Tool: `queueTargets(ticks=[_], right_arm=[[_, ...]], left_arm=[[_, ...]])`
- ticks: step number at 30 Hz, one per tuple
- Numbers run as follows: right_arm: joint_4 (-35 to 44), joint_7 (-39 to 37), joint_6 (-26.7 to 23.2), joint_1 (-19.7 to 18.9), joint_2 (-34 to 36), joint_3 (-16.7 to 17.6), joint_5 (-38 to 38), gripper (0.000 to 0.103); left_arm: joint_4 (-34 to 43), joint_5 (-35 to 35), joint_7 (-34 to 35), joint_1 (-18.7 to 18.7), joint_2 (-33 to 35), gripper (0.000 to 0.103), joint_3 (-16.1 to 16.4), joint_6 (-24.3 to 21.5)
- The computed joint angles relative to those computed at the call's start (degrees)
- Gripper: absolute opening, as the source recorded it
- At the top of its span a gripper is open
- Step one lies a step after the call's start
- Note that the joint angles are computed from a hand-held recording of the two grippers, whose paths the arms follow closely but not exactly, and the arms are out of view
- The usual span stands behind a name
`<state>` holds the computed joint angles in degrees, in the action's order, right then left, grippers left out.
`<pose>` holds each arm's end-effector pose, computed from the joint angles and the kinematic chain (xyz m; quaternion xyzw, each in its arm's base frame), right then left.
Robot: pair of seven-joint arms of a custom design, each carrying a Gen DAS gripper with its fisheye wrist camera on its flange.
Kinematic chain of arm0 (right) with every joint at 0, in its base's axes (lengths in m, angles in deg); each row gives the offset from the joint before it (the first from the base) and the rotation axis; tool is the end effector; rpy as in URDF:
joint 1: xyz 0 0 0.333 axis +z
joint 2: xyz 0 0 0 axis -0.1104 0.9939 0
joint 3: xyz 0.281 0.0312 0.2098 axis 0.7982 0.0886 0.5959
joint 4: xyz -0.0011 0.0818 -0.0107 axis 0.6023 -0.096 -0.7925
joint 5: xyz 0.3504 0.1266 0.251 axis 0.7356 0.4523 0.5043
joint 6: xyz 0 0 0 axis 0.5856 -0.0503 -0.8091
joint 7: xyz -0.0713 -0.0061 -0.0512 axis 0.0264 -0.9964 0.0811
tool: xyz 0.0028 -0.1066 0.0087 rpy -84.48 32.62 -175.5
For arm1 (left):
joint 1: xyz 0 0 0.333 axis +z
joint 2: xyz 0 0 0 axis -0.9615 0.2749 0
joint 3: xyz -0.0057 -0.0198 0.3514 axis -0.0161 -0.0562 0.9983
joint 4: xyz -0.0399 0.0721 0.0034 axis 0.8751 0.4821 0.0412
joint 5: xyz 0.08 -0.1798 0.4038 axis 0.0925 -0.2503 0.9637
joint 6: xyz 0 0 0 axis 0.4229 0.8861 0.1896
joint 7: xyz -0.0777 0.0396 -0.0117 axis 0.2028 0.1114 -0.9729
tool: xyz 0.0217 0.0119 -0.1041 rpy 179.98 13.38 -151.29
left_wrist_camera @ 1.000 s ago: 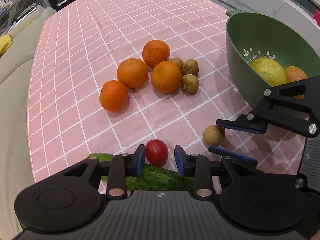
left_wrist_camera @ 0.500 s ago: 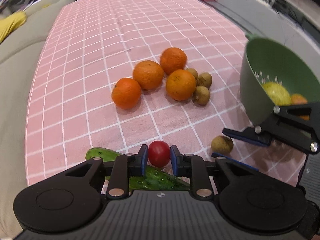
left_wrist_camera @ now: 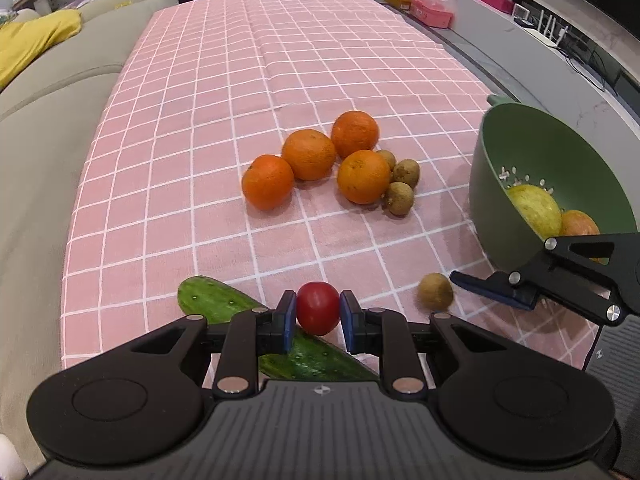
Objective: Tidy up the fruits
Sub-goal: 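Grasp the red cherry tomato with the left tool while the right tool grasps a brown kiwi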
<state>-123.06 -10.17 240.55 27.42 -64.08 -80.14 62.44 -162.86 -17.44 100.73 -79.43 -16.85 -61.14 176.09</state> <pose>0.4472 0.2223 0.3861 -0.9211 0.1248 -0.2345 0.2846 0.4374 -0.1872 0.4094 -0.7188 0.6430 -0.1856 0.1881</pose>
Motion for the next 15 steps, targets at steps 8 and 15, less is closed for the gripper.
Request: queueTargets(ticks=[8, 15], right_arm=[[-0.22, -5.50, 4.95, 3.74, 1.08, -2.22, 3.27, 0.016], [1.36, -10.11, 3.52, 1.27, 2.14, 0.31, 8.93, 0.018]], left_arm=[[1.14, -0.68, 4.44, -2.19, 2.35, 0.026, 0.39, -0.24], [0.05, -4.03, 6.49, -2.85, 2.72, 0.027, 1.77, 3.18]])
